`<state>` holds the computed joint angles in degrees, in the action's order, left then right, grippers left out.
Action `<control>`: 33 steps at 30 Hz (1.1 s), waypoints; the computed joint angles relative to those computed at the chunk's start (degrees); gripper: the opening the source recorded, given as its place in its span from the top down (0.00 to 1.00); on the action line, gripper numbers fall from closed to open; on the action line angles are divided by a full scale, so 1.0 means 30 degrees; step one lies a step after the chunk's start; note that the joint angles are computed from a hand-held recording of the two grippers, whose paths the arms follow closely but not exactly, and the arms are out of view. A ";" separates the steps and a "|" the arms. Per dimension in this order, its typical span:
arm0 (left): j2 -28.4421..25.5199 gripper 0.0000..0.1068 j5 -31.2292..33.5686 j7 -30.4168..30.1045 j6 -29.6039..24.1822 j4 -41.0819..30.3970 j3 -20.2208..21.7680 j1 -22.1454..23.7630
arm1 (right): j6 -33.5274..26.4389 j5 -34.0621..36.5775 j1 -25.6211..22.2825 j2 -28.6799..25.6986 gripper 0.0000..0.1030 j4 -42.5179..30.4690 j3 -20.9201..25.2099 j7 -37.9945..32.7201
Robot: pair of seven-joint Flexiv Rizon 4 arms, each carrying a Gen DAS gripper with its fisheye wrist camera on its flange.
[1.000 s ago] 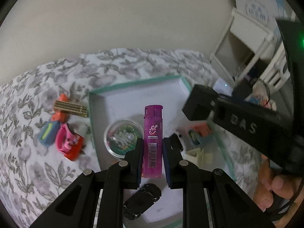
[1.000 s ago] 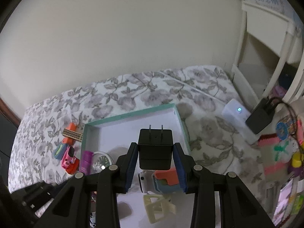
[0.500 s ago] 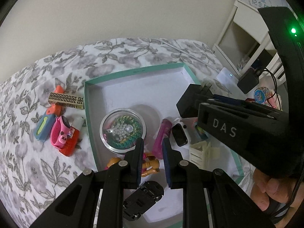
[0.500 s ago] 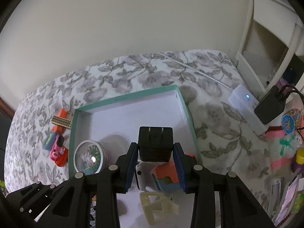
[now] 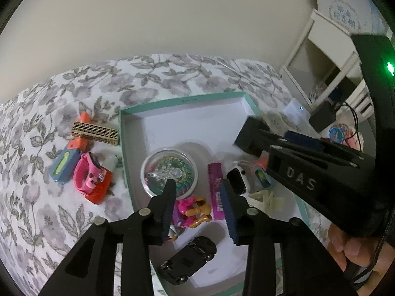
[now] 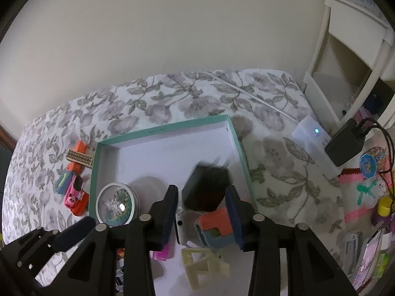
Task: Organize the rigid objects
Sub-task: 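Carry the lighter and charger plug into the tray and open both grippers, then move both grippers back toward the blue-yellow case and pink watch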
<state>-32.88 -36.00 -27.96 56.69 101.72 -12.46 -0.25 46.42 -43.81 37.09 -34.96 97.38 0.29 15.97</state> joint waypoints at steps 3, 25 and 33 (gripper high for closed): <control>-0.0045 0.58 -0.0173 -0.0247 -0.0222 -0.0265 0.0036 0.0116 | -0.0346 -0.0232 0.0122 0.0162 0.45 0.0011 -0.0087 0.0131; -0.1948 0.21 0.0748 -0.5274 0.1246 -0.3673 0.0912 0.1403 | -0.0843 -0.1785 0.0365 -0.0200 0.07 -0.0906 -0.0113 -0.0282; -0.2617 0.15 0.1390 -0.6377 0.1981 -0.4464 0.0971 0.1773 | -0.0571 -0.1721 0.0747 -0.1175 0.00 -0.2109 -0.0399 -0.1081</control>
